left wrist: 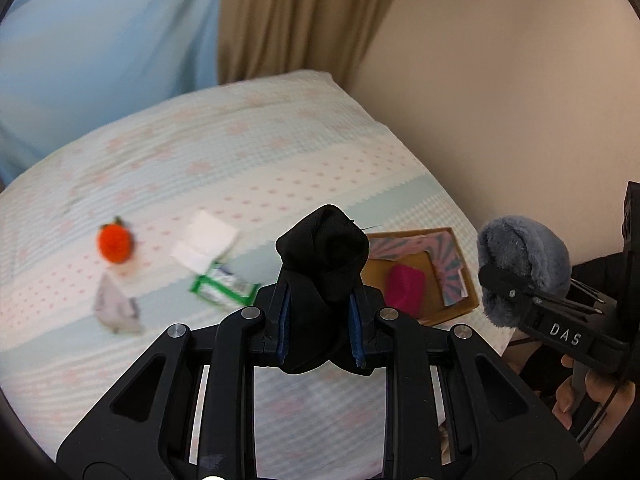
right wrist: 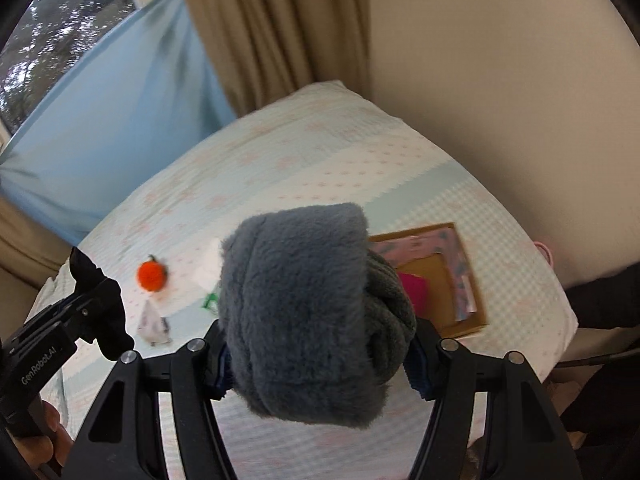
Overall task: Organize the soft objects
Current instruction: 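Carry both socks over the cardboard box and open both tools to release them, then withdraw both tools from the box toward the remaining items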
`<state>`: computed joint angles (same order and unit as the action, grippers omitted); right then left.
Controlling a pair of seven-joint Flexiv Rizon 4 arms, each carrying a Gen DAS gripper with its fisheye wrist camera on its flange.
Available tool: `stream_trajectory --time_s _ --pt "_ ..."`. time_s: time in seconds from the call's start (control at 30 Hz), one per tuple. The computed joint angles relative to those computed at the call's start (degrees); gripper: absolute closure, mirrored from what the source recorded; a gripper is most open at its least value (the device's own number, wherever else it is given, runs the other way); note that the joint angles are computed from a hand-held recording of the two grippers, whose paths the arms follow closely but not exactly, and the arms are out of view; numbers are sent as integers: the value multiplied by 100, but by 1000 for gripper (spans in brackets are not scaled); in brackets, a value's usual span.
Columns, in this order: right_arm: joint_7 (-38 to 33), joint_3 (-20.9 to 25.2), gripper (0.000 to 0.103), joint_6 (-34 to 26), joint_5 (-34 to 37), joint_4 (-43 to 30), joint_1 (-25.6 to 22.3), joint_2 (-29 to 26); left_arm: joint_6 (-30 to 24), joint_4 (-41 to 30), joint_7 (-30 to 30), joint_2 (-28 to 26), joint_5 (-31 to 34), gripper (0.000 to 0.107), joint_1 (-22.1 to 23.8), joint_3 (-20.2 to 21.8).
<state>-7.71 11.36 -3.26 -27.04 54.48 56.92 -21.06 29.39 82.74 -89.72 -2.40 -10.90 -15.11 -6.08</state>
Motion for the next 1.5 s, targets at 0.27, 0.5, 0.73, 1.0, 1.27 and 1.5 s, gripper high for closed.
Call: stream_trajectory --time_s 0.27,0.5,0.73,1.0,1.27,1.5 --pt "-451 311 41 666 973 1506 -1118 818 -456 -892 -991 -1026 811 86 -628 -288" --pt "-839 447 40 1184 1909 2316 -1837 1142 -1161 -1549 -1431 -1877 1168 86 -1113 -200" --pt "-1159 476 40 1628 2383 2677 -2136 1121 -1545 -1779 -1541 -2311 1133 86 -1262 -83" --pt "-1147 440 15 2041 2515 2900 -2263 1052 -1473 -1867 -1548 -2417 1091 4 -1300 -6" --pt "-1106 445 14 2299 2327 3019 -2271 1070 -1865 -1986 -1498 -2383 1261 4 -1322 52" --pt "-954 473 14 2283 2311 2929 -2216 1152 -1913 -1867 -1527 -2117 1367 4 -1269 74"
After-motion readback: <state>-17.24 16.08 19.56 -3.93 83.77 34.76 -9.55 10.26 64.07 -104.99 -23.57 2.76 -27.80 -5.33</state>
